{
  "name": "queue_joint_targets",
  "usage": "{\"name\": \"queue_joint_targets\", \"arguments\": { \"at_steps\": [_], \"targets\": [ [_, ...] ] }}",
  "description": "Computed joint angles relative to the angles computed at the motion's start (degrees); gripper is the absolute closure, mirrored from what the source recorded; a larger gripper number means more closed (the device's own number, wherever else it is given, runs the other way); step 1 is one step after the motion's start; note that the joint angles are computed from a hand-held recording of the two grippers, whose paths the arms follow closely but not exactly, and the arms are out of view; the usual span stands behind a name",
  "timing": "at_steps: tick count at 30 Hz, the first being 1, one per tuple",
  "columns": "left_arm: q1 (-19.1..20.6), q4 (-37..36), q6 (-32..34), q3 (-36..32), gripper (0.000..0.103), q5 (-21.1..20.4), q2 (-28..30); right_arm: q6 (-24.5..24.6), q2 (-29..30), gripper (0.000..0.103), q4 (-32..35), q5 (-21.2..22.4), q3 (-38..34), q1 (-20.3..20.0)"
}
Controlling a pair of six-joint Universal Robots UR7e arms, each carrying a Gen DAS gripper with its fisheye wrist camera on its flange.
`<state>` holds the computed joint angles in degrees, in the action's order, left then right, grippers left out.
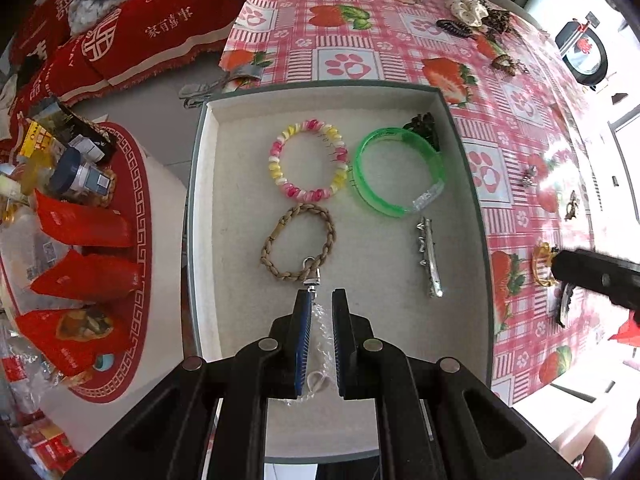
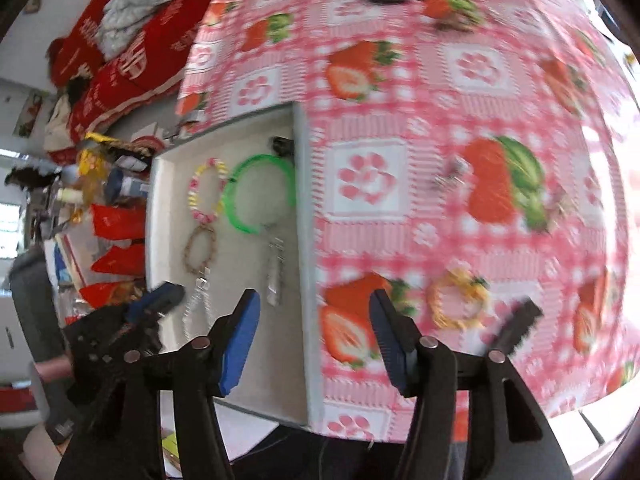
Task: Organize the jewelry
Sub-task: 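Release the crystal chain bracelet in the tray with the left tool while the right tool drops the comb clip, then grasp the silver dangle earring with the left tool while the right tool grasps the black beaded clip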
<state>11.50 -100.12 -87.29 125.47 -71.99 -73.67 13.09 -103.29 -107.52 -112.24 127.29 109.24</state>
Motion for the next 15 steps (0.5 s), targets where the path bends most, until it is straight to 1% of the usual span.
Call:
{"name": "queue_joint_targets", "arguments": {
  "at_steps": [3, 6, 7, 8, 9, 10, 13, 15],
  "targets": [
    [-0.22, 0.21, 0.06, -0.42, 0.086, 0.31, 0.03, 1.47, -4.29, 0.041, 3.13, -1.82, 0.76, -1.50],
    [-0.23, 0.48, 0.87, -1.07, 0.085, 0.05, 0.48, 2.33, -8.91, 0.041, 6.34, -3.03, 1.57, -4.13],
    [-0.20, 0.68, 1.21, -1.29, 0.062, -0.01, 0.61, 2.67, -9.77, 0.041, 6.83, -3.37, 1.89, -4.62],
    [-0.18, 1.02, 1.45, -1.64, 0.034, -0.04, 0.82, 2.98, -11.52, 0.041, 8.05, -3.91, 2.21, -5.73],
    [-0.58, 2.53, 0.45, -2.31, 0.000, 0.67, 1.13, 3.18, -12.69, 0.041, 8.87, -4.28, 2.34, -6.54],
    [-1.65, 4.13, -0.71, -2.88, 0.000, 2.61, 1.21, 3.40, -13.58, 0.041, 9.47, -4.56, 2.42, -7.12],
    [-1.35, 3.93, 1.27, -3.97, 0.000, 2.44, 1.98, 4.05, -17.40, 0.041, 11.16, -5.49, 2.99, -9.88],
    [-1.18, 4.31, 2.23, -4.73, 0.000, 2.68, 2.85, 4.20, -19.42, 0.036, 11.81, -5.87, 3.29, -11.53]
  ]
}}
